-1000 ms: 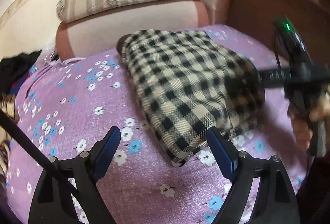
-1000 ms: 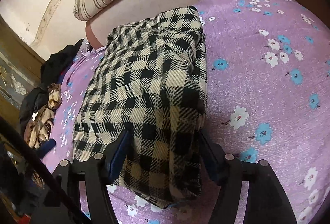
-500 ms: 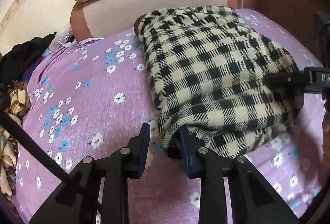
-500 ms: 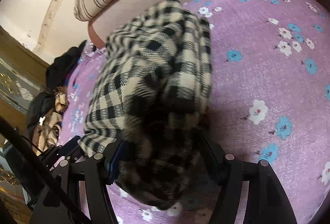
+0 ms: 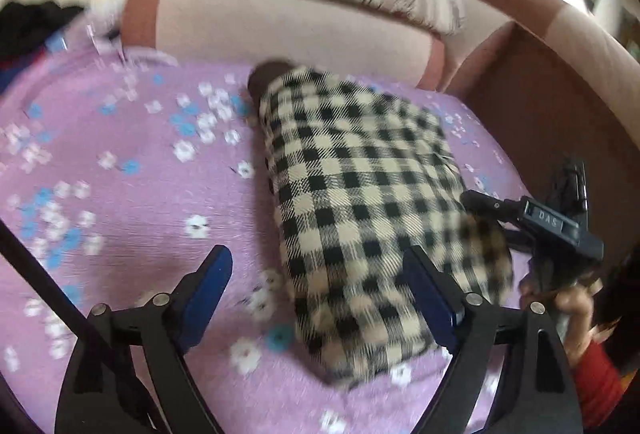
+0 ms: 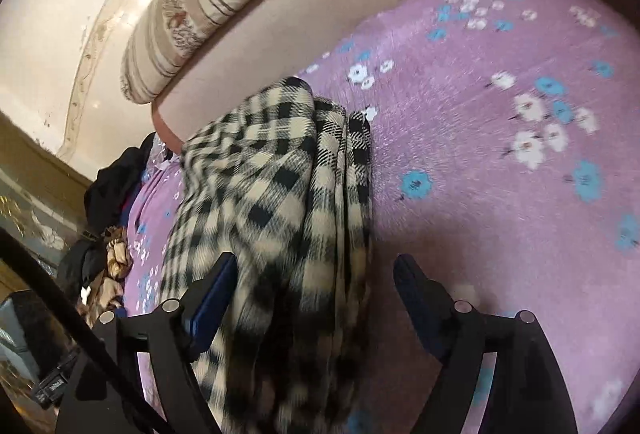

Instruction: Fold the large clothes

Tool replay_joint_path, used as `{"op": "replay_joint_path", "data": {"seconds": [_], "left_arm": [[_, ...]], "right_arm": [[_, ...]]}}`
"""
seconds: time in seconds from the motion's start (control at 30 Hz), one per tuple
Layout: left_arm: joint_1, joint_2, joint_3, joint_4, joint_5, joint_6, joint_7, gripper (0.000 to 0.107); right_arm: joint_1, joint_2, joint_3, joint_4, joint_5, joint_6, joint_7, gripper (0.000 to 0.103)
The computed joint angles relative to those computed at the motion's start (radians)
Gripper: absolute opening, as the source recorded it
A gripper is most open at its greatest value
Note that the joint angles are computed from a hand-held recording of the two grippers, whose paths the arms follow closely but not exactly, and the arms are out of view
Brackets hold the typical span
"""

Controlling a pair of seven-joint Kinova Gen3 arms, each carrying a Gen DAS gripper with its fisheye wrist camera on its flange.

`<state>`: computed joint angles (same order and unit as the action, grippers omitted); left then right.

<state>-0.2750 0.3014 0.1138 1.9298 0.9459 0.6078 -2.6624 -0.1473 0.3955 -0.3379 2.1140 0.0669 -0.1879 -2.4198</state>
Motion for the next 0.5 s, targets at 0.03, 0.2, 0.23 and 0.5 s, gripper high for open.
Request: {"op": "replay_joint_path", "data": {"seconds": [0.03,0.2,0.23,0.5], "left_arm": [[0.011,0.046,-0.008,-0.046,-0.022,0.039,0.041,0.086],[0.072,0.205,-0.014,-0.196,-0.174,0.173,0.244,0.059],[0.099,0.191,-0.028,-0.194,-0.204,0.158,0.267,0.053],[0.035,0.057,0.038,-0.168,-0.222,0.128,0.236,0.031]], "right_arm": [[0.026,0.023,-0.024,-0.012,0.014,-0.006,-0.009,0.084],[0.154,0.120,-0.150,-0.042,0.126,-0.059,-0.044,0.053],[0.190,0.148,-0.197,-0.051,0.166,-0.078,-0.080,0.044],[0.197,0.077,-0.212,-0.024,0.281,-0.206,-0.143,0.034]]}}
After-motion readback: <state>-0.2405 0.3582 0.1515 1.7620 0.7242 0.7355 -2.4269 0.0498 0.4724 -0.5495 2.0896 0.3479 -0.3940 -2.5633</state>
